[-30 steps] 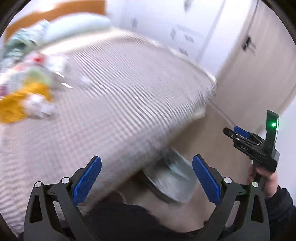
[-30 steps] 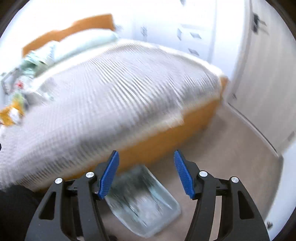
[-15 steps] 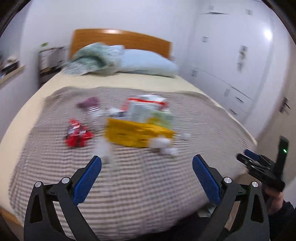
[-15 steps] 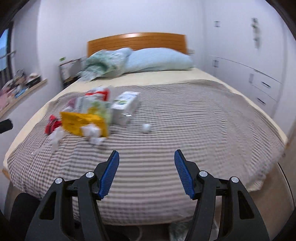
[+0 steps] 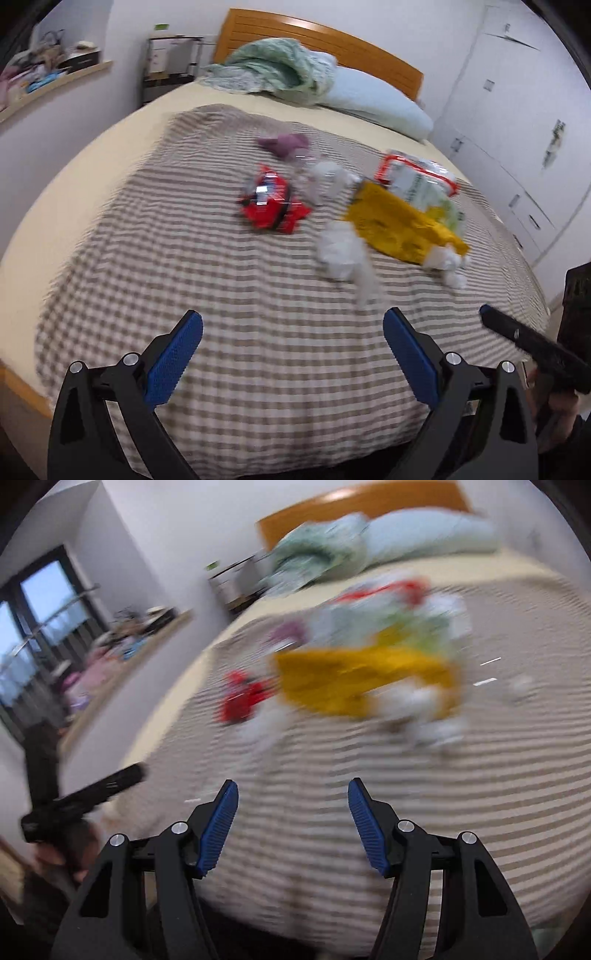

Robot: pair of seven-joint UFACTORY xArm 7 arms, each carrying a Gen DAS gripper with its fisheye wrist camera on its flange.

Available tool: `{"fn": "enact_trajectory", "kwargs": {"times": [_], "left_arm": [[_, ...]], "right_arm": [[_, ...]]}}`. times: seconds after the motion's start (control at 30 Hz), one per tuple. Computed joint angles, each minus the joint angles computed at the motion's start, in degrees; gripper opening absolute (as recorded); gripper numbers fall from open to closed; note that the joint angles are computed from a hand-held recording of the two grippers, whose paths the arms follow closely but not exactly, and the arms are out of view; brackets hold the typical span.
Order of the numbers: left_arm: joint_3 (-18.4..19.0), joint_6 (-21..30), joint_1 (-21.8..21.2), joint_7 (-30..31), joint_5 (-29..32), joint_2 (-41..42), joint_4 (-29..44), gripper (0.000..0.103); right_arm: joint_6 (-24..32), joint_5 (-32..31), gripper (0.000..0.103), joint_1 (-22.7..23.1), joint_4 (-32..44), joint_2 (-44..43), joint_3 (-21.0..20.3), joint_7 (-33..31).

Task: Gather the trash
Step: 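Grasp a clear plastic glove with the left tool while right grasps a plastic strip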

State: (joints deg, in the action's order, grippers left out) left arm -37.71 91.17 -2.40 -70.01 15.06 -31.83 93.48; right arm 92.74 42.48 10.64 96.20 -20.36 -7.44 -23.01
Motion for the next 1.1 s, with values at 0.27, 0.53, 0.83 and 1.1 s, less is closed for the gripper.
{"fn": "enact_trajectory", "kwargs": {"times": [0.27,0.53,0.83,1.1], "left_arm": [[2.1,4.5,0.9,2.0,-0.9,-3.8,-1.4,0.094],[2.5,-1.0,1.0,2.6,-1.9,-2.8,-4.6,0.094],[1.1,-9.5,-1.6,1.0,4.9,9.6,-4.2,0.093],[8.0,-10.5,-6.7,-1.7,6.4,7.7,-9.7,0.074]], "right_arm": [[-2.1,-2.2,0.041,4.0,-2.8,-0.5,7.7,9.7],[4.1,-3.8,0.005,4.3,0.3,-0.1,4.0,7.2],[0.3,-15.9,0.005,-1.1,-3.1,-5.8,0.9,-13.9],[-6.4,-19.1,0.005,-4.9,-5.5,-5.2,-1.8,-15.3]]}}
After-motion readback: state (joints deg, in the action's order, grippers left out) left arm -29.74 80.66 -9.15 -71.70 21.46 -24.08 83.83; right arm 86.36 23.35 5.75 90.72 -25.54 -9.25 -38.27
